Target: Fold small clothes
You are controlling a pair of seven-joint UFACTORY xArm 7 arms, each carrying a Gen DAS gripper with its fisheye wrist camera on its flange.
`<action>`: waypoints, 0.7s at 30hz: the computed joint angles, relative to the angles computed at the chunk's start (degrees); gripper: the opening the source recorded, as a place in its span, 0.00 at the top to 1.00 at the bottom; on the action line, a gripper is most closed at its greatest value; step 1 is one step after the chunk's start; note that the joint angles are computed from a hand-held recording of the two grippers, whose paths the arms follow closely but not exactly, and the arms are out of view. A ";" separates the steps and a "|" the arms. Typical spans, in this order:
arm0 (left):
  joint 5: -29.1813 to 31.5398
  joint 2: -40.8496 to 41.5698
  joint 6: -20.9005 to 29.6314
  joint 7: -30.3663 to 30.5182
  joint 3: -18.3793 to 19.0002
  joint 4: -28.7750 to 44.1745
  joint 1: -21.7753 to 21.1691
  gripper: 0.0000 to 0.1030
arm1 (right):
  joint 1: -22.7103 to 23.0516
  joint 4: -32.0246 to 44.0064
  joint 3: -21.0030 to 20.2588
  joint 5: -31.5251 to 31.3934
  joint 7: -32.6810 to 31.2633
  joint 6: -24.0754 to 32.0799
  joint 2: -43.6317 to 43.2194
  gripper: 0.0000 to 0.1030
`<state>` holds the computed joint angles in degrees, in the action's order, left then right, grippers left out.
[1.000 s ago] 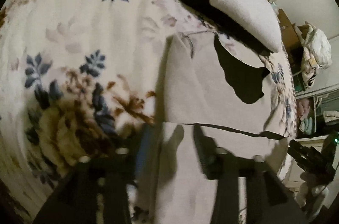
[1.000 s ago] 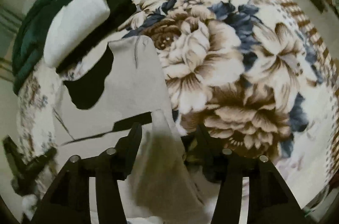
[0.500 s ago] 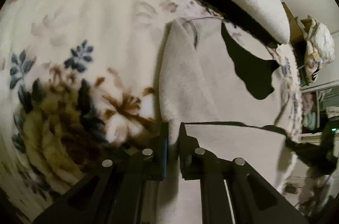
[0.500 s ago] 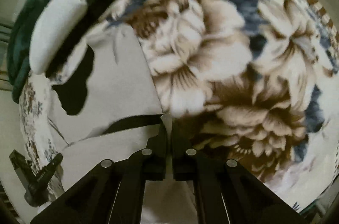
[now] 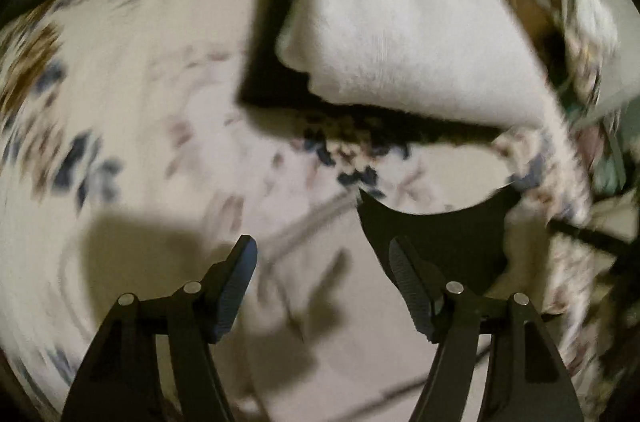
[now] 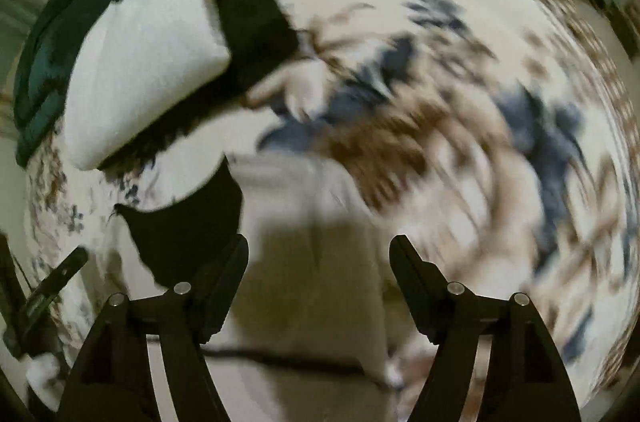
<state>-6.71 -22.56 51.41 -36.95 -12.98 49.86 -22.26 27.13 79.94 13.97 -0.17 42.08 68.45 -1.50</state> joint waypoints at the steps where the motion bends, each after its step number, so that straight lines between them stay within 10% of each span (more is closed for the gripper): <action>1: 0.89 2.08 0.65 0.96 -0.07 1.16 0.14 0.36 | 0.44 4.75 0.47 -2.34 -2.29 1.87 4.70 0.27; 3: 0.90 5.90 0.85 3.67 0.49 2.79 -0.06 0.38 | 1.60 11.18 0.32 -4.46 -5.02 5.26 10.70 0.27; 5: 2.72 6.69 0.55 3.77 -0.01 3.32 0.15 0.78 | 3.31 17.81 -0.26 -5.95 -8.01 9.92 16.69 0.33; 7: 1.04 5.24 -0.98 4.92 0.47 2.64 -0.51 0.96 | 5.05 20.67 -1.18 -7.53 -8.95 11.84 18.82 0.93; 21: 1.85 -20.84 8.65 -10.89 -7.63 -0.33 -2.18 0.97 | 5.05 -1.08 2.58 -3.94 1.18 2.71 -11.51 0.94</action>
<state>-4.86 -43.40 60.05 -47.84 -20.61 49.53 -24.44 32.18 78.86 16.55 -4.11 43.25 71.16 -13.00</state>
